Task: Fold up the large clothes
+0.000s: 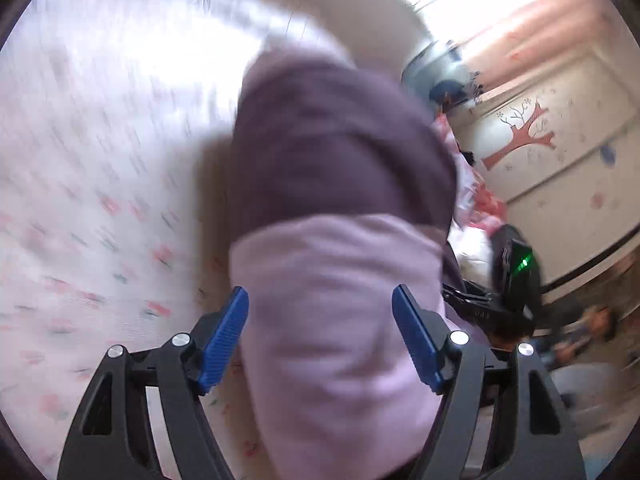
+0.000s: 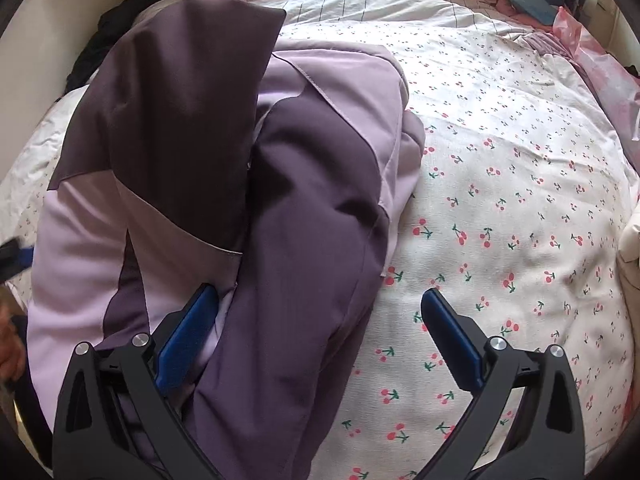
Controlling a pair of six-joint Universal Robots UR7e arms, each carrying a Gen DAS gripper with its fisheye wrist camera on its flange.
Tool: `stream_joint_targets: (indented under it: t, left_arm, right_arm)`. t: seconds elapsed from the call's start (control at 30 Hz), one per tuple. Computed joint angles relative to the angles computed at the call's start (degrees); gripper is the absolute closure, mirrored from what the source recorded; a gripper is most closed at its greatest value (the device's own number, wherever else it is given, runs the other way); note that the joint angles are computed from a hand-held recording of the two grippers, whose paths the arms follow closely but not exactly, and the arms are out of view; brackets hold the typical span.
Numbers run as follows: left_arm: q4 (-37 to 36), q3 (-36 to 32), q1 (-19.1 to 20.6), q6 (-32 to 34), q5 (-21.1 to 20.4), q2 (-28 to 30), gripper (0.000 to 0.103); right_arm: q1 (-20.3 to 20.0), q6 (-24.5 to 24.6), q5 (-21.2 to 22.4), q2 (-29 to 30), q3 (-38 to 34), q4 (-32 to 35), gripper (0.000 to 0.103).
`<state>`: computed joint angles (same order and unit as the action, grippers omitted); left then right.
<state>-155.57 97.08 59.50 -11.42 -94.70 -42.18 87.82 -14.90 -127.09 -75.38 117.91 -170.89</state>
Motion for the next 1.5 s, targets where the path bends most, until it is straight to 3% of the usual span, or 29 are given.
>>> stream_joint_targets:
  t: [0.07, 0.13, 0.2, 0.33, 0.47, 0.53, 0.57, 0.63, 0.7, 0.77, 0.83, 0.93, 1.03, 1.13, 1.2, 1.23, 1.33, 1.43, 1.5]
  left_arm:
    - [0.66, -2.84, 1.38, -1.34, -3.62, 3.01, 0.009]
    - [0.81, -4.17, 0.37, -1.13, -2.22, 4.54, 0.007]
    - [0.92, -3.95, -2.16, 2.28, 1.30, 3.90, 0.007]
    - [1.55, -3.88, -3.74, 6.58, 5.87, 0.59, 0.016]
    - [2.06, -0.64, -4.85, 11.49, 16.23, -8.31, 0.016]
    - [5.31, 0.68, -4.46, 11.91, 21.71, -11.76, 0.016]
    - [10.24, -0.20, -3.35, 10.28, 23.39, -12.47, 0.016]
    - [16.10, -1.66, 0.47, 4.01, 22.49, -12.93, 0.016]
    - [12.35, 0.58, 1.28, 3.82, 23.10, -14.84, 0.017]
    - [1.71, 5.05, -0.24, 5.37, 27.39, -17.15, 0.017]
    - [-4.10, 5.34, -1.63, 8.99, 26.84, -16.74, 0.017]
    - [-0.81, 0.72, -3.98, 13.73, 26.13, -11.55, 0.017]
    - [-3.42, -1.21, -6.47, 21.58, 34.40, -4.91, 0.016]
    - [-3.69, -2.32, -7.15, 22.40, 33.26, -3.16, 0.016]
    - [-5.16, -1.80, -7.71, 24.58, 33.95, -2.68, 0.016]
    - [-6.06, -0.81, -7.70, 25.30, 33.96, -3.24, 0.016]
    - [-9.34, 1.25, -6.40, 26.89, 31.81, -4.28, 0.016]
    - [-10.63, 1.80, -4.00, 25.71, 25.40, -5.34, 0.016]
    - [-10.27, 1.62, -2.46, 24.79, 20.82, -5.81, 0.014]
  right_arm:
    - [-1.54, 2.14, 4.06, -0.41, -0.01, 0.48, 0.006]
    - [-4.01, 4.15, 10.47, -1.43, 1.79, -1.26, 0.006]
    - [-5.67, 5.14, 17.96, -0.64, 3.25, -5.73, 0.006]
    - [-3.70, 7.06, 23.72, 4.10, 1.82, -11.74, 0.006]
    - [-0.06, 5.02, 31.14, 13.03, -3.86, -12.41, 0.006]
    - [2.82, 3.64, 26.06, 18.14, -8.46, -8.65, 0.006]
    - [4.11, 2.68, 22.26, 20.98, -10.82, -6.78, 0.006]
    - [4.63, 1.27, 20.47, 22.82, -12.02, -6.02, 0.006]
    - [5.53, 0.30, 17.52, 23.07, -11.77, -7.08, 0.006]
    - [6.36, -0.56, 13.96, 23.14, -11.76, -7.20, 0.006]
    - [6.96, -0.54, 11.87, 22.96, -12.41, -4.79, 0.006]
    - [9.11, -0.80, 6.39, 22.59, -14.53, 0.46, 0.006]
    - [12.79, -0.07, -3.05, 22.74, -17.21, 1.88, 0.006]
    - [13.83, 0.77, 1.18, 21.27, -19.05, -4.59, 0.006]
    - [12.87, 5.17, 9.05, 22.00, -22.41, -5.42, 0.006]
    - [12.23, 7.78, 10.78, 23.55, -25.00, -3.61, 0.006]
    - [10.81, 9.00, 6.07, 30.27, -29.97, -2.51, 0.006]
    - [6.34, 9.23, 12.23, 32.79, -26.74, -12.46, 0.006]
    - [4.84, 8.95, 13.60, 32.45, -25.96, -13.91, 0.006]
